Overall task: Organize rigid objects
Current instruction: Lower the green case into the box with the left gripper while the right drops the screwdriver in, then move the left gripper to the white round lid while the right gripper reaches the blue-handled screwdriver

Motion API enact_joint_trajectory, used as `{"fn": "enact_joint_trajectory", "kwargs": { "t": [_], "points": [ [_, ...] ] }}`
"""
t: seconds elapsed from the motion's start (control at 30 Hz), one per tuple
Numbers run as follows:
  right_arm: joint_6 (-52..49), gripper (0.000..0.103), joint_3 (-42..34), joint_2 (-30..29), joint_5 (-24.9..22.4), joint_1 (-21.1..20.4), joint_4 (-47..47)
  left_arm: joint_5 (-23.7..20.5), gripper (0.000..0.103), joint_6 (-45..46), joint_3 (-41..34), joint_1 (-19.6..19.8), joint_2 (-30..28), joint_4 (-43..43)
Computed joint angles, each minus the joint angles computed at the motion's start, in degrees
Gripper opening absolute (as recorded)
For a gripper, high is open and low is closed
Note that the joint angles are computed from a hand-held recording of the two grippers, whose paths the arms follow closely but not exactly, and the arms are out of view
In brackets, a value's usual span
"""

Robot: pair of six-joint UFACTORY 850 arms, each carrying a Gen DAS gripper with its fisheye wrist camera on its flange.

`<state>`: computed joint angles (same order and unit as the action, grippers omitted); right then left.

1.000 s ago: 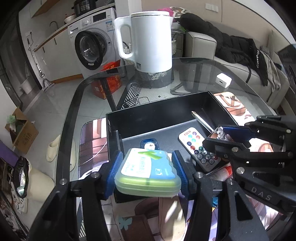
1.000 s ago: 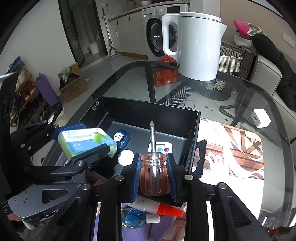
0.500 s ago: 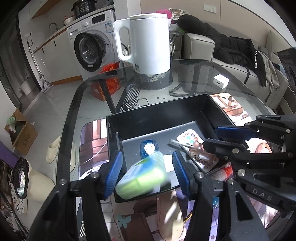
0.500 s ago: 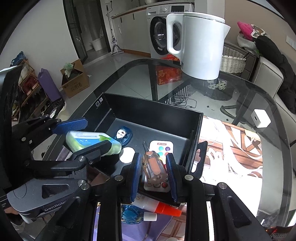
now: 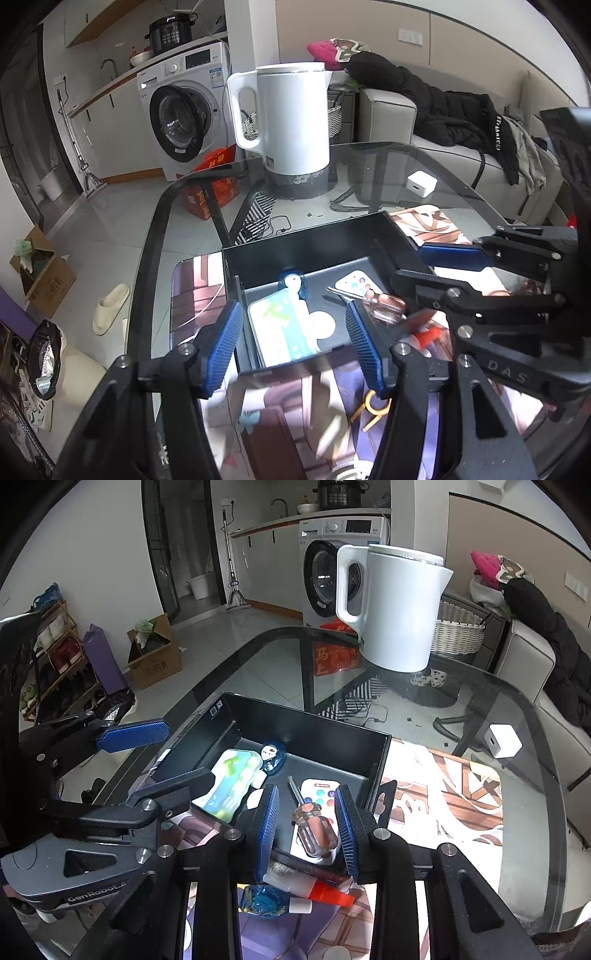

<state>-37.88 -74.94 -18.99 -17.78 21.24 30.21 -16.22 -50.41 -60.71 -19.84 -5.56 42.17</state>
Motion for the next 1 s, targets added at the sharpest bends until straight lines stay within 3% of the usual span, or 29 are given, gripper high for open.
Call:
{"fn": "enact_joint_trajectory", "kwargs": {
  "t": [0.3,0.5,0.73,1.0],
  "points": [
    [-1.78,0.032,3.23,3.3,-1.54,-0.92,0.0,-2.44,0.059,8.52,3.03,-2.07,3.69,-6.16],
    [0.92,0.032,4.58,4.07,-3.72,-1.76,-3.11,-4.07,0.059,19.37,2.94,-2.0,2.95,-18.18],
    [3.62,0.032,5.64,3.8,-5.99,-1.95,-7.51,-6.97,0.059,25.24,2.71,-3.04,2.02,-23.45],
    [4.13,0.032,5.44,2.29,-8.94,-1.61,-8.54,-11.67,0.059,39.79,2.51,-4.15,0.98,-35.16]
  ]
}}
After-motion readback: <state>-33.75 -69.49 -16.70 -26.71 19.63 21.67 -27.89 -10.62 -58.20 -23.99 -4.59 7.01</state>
